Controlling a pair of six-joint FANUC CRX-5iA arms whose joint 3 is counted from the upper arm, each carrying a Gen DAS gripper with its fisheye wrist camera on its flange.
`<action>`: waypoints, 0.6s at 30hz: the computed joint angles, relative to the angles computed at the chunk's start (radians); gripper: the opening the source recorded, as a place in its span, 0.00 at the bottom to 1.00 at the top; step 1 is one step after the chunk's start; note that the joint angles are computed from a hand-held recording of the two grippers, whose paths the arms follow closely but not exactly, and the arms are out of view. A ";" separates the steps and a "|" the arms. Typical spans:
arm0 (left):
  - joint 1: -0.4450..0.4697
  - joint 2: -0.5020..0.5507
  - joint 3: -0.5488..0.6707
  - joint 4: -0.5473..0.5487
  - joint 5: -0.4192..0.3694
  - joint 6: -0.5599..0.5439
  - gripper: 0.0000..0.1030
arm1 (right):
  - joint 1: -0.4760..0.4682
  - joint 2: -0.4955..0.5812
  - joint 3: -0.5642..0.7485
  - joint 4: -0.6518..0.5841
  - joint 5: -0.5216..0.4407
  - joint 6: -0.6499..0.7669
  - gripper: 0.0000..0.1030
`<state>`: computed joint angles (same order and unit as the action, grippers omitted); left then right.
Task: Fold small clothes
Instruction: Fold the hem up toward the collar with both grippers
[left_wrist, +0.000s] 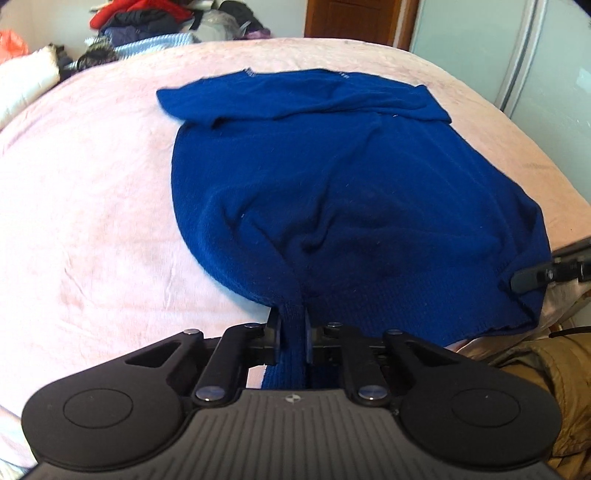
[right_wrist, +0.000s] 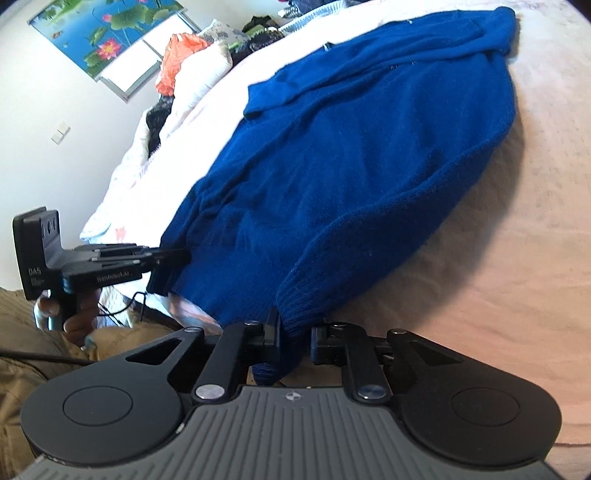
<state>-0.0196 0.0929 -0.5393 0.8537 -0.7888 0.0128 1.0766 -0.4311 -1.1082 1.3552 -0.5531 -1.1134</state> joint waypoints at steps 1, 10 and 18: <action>-0.004 -0.007 -0.005 0.016 0.002 -0.014 0.11 | -0.025 0.000 -0.006 0.054 0.009 -0.035 0.16; -0.076 -0.009 0.027 0.236 0.018 -0.053 0.10 | -0.081 -0.073 -0.025 0.157 -0.094 -0.027 0.16; -0.147 0.033 0.107 0.317 0.090 0.018 0.10 | -0.284 -0.138 -0.041 0.310 -0.039 0.002 0.16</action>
